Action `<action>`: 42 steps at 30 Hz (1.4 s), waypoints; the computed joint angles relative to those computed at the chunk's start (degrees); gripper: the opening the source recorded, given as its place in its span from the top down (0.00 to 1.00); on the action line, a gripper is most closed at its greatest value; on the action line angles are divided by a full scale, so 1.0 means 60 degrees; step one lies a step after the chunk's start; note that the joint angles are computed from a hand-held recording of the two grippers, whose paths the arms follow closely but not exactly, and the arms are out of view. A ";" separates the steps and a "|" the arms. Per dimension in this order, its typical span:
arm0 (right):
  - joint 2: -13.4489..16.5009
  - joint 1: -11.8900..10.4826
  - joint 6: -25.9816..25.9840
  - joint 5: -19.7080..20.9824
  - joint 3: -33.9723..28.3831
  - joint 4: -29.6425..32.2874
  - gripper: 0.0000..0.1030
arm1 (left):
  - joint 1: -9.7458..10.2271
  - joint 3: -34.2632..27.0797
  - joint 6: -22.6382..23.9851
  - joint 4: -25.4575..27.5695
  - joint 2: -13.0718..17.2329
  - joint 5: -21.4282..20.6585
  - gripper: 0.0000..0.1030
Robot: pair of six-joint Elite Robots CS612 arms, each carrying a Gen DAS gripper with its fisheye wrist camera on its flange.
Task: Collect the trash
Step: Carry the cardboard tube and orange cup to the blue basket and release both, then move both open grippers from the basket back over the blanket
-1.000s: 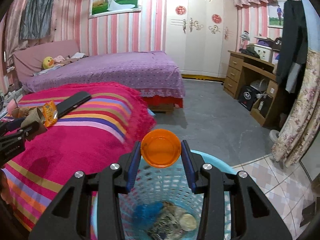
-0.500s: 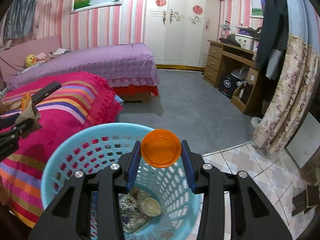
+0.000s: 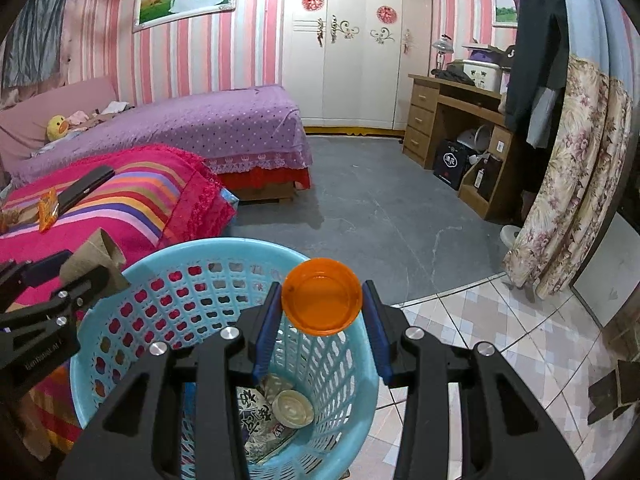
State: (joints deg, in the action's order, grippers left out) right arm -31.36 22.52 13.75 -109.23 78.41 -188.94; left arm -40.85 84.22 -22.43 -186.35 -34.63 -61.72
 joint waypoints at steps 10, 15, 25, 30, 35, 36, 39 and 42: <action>0.0036 -0.0026 -0.0014 0.0107 -0.0024 0.0084 0.61 | -0.0015 -0.0159 0.0332 -0.0188 0.0079 0.0268 0.16; 0.0072 0.0003 -0.0082 0.0094 -0.0102 0.0127 0.61 | 0.0140 0.0000 0.0228 -0.0163 -0.0010 0.0368 0.11; 0.0171 0.0067 -0.0196 0.0121 -0.0335 0.0262 0.61 | 0.0313 0.0294 0.0121 -0.0333 -0.0149 0.0674 0.07; 0.0189 0.0085 -0.0192 0.0025 -0.0387 0.0275 0.60 | 0.0344 0.0385 0.0153 -0.0408 -0.0180 0.0707 0.06; 0.0225 0.0119 -0.0005 -0.0165 -0.0430 0.0040 0.28 | 0.0378 0.0532 0.0173 -0.0559 -0.0244 0.0761 0.06; 0.0242 0.0140 -0.0019 -0.0240 -0.0457 -0.0015 0.23 | 0.0389 0.0567 0.0159 -0.0589 -0.0264 0.0757 0.06; 0.0291 0.0227 -0.0099 -0.0488 -0.0562 -0.0097 0.13 | 0.0430 0.0660 0.0131 -0.0665 -0.0323 0.0753 0.06; 0.0331 0.0312 -0.0146 -0.0705 -0.0683 -0.0135 0.09 | 0.0469 0.0782 0.0133 -0.0771 -0.0397 0.0784 0.06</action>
State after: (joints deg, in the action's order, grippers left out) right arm -29.38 24.39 12.87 -113.46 74.31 -189.75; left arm -38.04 88.91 -21.63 -190.98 -37.01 -57.01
